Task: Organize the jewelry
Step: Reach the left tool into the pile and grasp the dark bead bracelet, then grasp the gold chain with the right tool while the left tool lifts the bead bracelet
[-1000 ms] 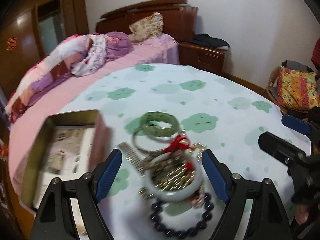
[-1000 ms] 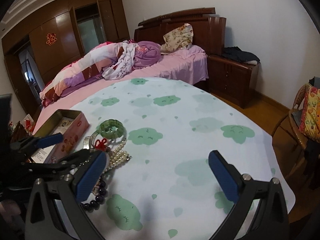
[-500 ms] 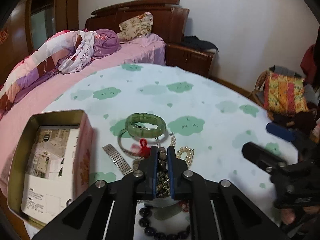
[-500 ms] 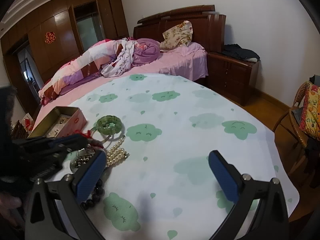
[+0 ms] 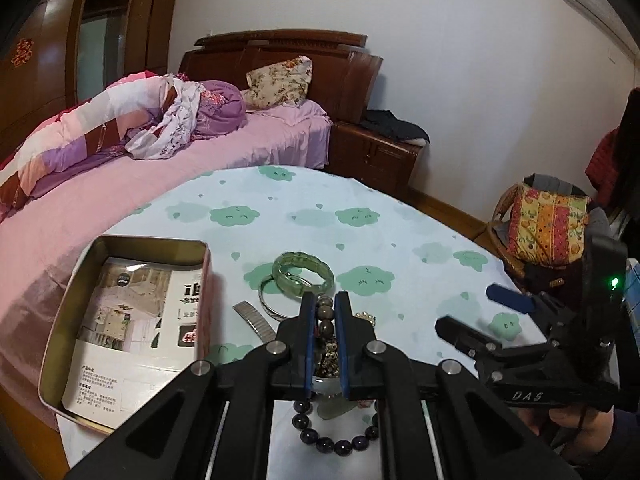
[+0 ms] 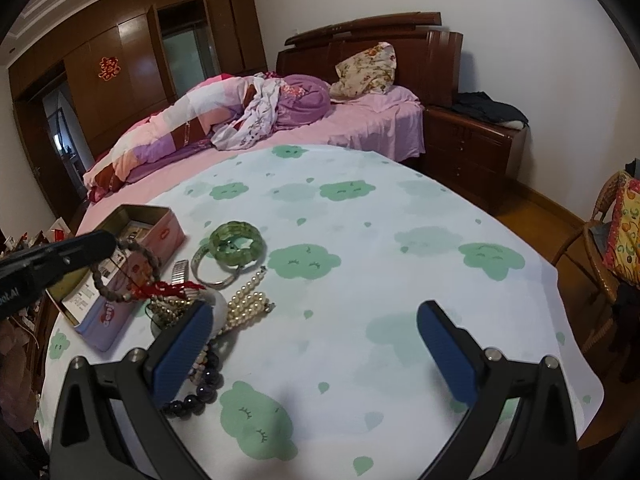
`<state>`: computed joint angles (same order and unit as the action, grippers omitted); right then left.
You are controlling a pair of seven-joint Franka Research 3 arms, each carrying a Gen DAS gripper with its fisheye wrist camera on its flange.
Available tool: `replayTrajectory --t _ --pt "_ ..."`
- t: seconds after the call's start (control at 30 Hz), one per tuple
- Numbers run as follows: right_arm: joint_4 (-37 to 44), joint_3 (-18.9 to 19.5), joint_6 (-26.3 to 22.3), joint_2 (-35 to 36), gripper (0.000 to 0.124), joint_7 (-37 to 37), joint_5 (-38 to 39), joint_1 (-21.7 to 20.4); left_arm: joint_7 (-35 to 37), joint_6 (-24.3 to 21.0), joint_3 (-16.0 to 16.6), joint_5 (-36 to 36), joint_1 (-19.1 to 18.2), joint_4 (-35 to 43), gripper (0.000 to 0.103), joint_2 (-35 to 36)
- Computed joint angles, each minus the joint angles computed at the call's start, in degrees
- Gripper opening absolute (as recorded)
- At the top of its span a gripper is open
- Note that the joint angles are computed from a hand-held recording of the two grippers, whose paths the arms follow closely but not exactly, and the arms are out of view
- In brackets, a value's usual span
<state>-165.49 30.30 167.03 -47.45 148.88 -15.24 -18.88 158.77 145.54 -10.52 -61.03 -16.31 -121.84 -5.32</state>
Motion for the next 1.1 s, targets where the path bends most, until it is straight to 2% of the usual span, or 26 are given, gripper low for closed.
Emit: replayTrajectory --t 0.27,0.43,0.57,0.63,0.8,0.9,0.97,1.0,1.03,1.07,1.1 --pt "0.6 0.2 0.8 1.6 0.103 -0.7 -0.2 0.4 3.0 -2.5 1.4 -4.0 0.5 0.3 0.008 -1.9" --pt "0.1 -0.7 4.5 2.3 0.103 -3.2 0.6 1.9 3.0 -3.6 2.0 -5.1 1.1 1.0 0.008 -2.4" --pt "0.6 -1.8 6.9 4.5 0.093 -7.4 2.3 3.9 4.7 -4.4 2.4 -6.4 1.2 1.0 0.008 -3.2" --pt "1.7 -3.3 8.4 7.0 0.083 -10.6 3.2 5.5 5.5 -3.7 2.2 -6.3 1.0 0.6 0.008 -3.6" --pt "5.6 -4.7 12.6 12.9 0.082 -18.5 4.5 7.4 6.2 -4.4 2.5 -6.4 0.8 0.5 0.008 -3.8" --pt "8.6 -2.1 14.8 17.4 0.082 -21.9 4.6 5.1 6.0 -4.8 2.6 -6.5 0.8 0.4 0.008 -3.9" --pt "10.4 -1.7 16.1 21.4 0.068 -24.1 5.2 4.8 5.8 -5.1 2.6 -6.3 0.9 0.3 0.008 -3.8" --pt "11.4 -2.8 15.6 23.6 0.051 -25.5 5.9 6.0 5.8 -5.2 2.7 -6.3 1.0 0.2 0.008 -3.8" --pt "11.7 -4.6 15.6 25.0 0.029 -26.9 6.9 7.9 5.7 -5.1 2.6 -6.0 1.1 0.1 0.008 -3.8" --pt "11.6 -5.9 16.2 25.7 0.017 -27.6 8.2 9.2 5.2 -4.4 2.5 -5.6 1.1 -0.1 0.008 -3.7" --pt "11.0 -6.1 16.7 25.4 0.013 -27.8 9.3 9.3 4.7 -3.7 2.4 -5.4 1.2 -0.2 0.008 -3.5"
